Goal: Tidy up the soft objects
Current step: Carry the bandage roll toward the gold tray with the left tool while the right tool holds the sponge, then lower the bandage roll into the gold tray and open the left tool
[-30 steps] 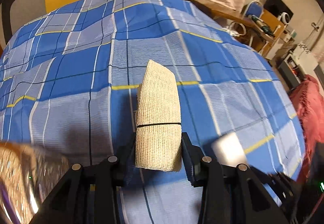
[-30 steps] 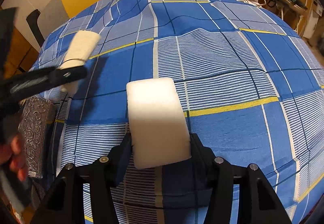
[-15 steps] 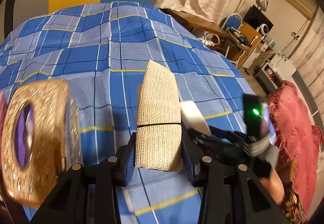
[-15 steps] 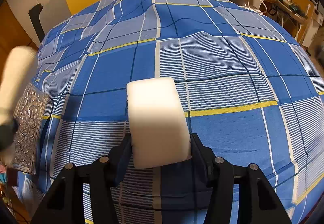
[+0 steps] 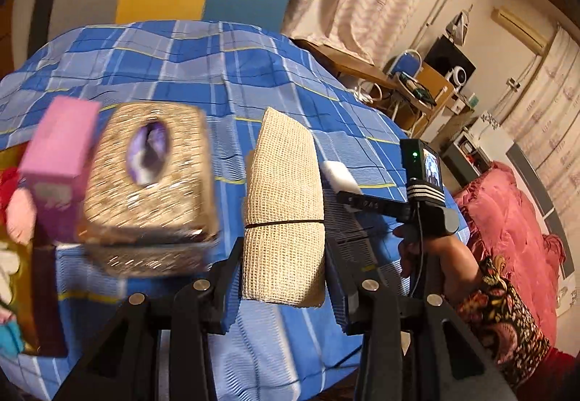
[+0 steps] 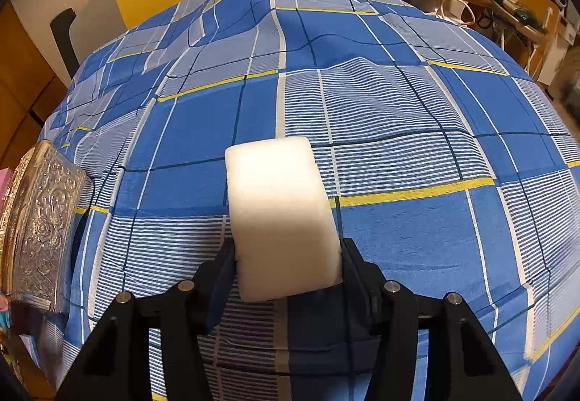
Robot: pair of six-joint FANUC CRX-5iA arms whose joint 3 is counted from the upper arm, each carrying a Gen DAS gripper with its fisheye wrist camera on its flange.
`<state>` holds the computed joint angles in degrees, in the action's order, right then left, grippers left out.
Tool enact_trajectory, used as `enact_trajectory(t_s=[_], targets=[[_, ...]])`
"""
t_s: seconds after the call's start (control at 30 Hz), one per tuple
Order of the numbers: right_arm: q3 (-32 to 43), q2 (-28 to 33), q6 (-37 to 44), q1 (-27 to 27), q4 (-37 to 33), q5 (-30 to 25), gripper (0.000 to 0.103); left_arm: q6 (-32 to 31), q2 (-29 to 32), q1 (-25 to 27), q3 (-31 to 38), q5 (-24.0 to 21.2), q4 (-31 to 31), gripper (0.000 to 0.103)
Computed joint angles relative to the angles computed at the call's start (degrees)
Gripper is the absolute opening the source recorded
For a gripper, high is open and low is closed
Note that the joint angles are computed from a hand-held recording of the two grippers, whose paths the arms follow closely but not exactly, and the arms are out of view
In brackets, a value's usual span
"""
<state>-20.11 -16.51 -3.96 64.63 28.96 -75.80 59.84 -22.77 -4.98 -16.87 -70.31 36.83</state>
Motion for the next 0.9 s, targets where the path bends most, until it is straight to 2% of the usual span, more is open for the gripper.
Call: enact_trajectory(t_s=[0.2, 0.3, 0.4, 0.53, 0.67, 0.9], targets=[[-2.95, -3.36, -5.82, 0.44, 2.32, 2.97, 0.056, -3.55, -4.02, 11.81, -2.85, -3.85, 3.69, 0.040], [-3.61, -3.95, -7.83, 1.26, 4.54, 2.45, 0.056, -4.53, -4.76, 18.41, -3.24, -4.92, 4.14, 0.040], [-3.33, -3.76, -8.45, 2.06, 6.40, 1.23, 0.056, -4.33, -4.53, 24.42, -2.92, -5.57, 2.67, 0.040], [-2.36, -2.70, -7.79, 2.92, 7.46, -0.81, 0.056, -1.59, -2.54, 29.96, -2.25, -6.27, 0.03, 0.040], [-2.03, -2.13, -7.85, 3.47, 7.90, -1.09, 0.056, 0.11, -0.74, 32.03, -2.06, -6.40, -3.21, 0.040], [-2.39, -2.14, -8.92, 3.84, 8.81, -0.77, 0.056, 1.79, 1.54, 30.61, -2.43, -4.97, -8.19, 0.042]])
